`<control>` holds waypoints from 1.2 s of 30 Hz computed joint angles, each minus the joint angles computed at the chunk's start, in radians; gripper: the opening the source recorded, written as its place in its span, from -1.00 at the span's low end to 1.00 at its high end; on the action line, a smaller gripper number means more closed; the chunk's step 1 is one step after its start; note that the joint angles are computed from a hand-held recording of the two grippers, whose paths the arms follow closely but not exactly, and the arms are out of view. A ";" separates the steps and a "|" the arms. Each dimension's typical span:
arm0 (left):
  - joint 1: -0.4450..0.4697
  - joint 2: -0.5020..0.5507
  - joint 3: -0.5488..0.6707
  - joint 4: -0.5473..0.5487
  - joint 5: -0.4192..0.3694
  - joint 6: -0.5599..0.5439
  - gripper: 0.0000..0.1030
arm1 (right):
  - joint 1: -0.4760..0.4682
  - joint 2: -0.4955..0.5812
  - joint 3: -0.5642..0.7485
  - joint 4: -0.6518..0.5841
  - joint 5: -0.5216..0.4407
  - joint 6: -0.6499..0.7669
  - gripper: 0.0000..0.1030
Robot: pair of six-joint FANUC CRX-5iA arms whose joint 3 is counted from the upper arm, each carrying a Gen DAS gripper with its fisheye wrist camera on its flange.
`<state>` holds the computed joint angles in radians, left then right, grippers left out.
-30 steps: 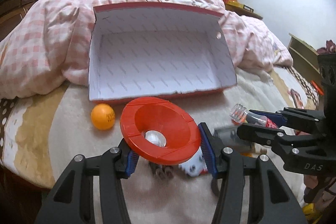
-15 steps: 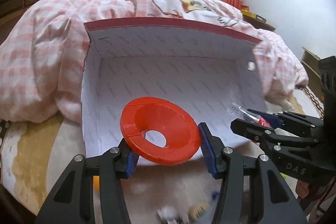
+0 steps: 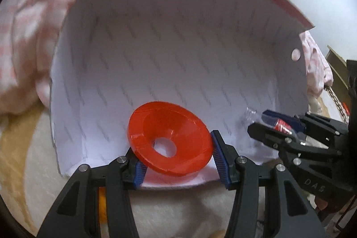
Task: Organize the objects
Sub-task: 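Carry the red lid and bottle into the box and open both tools, then grasp the orange ball with the left tool while the right tool grasps the green cutter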
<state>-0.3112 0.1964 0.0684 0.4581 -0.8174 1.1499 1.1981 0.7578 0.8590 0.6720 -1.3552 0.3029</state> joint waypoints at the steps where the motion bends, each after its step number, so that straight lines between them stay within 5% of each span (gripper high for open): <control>1: -0.004 -0.004 0.000 -0.016 -0.003 0.001 0.00 | 0.001 -0.001 0.004 -0.014 -0.003 0.007 -0.35; 7: 0.006 0.003 0.001 0.049 -0.085 -0.035 -0.02 | 0.009 -0.025 0.005 -0.089 -0.015 0.014 -0.35; 14: -0.017 -0.017 0.006 0.001 -0.024 -0.014 -0.01 | 0.018 -0.034 -0.011 -0.017 -0.025 -0.020 -0.35; 19: -0.030 -0.035 0.006 -0.032 0.004 0.011 0.35 | 0.016 -0.057 -0.061 0.027 0.009 -0.071 -0.35; 26: -0.030 -0.060 -0.007 -0.066 0.010 0.043 0.36 | 0.019 -0.090 -0.122 0.063 0.051 -0.150 -0.06; 36: 0.044 -0.218 -0.189 0.011 0.055 -0.056 0.36 | 0.094 -0.161 -0.240 0.130 0.068 -0.262 -0.04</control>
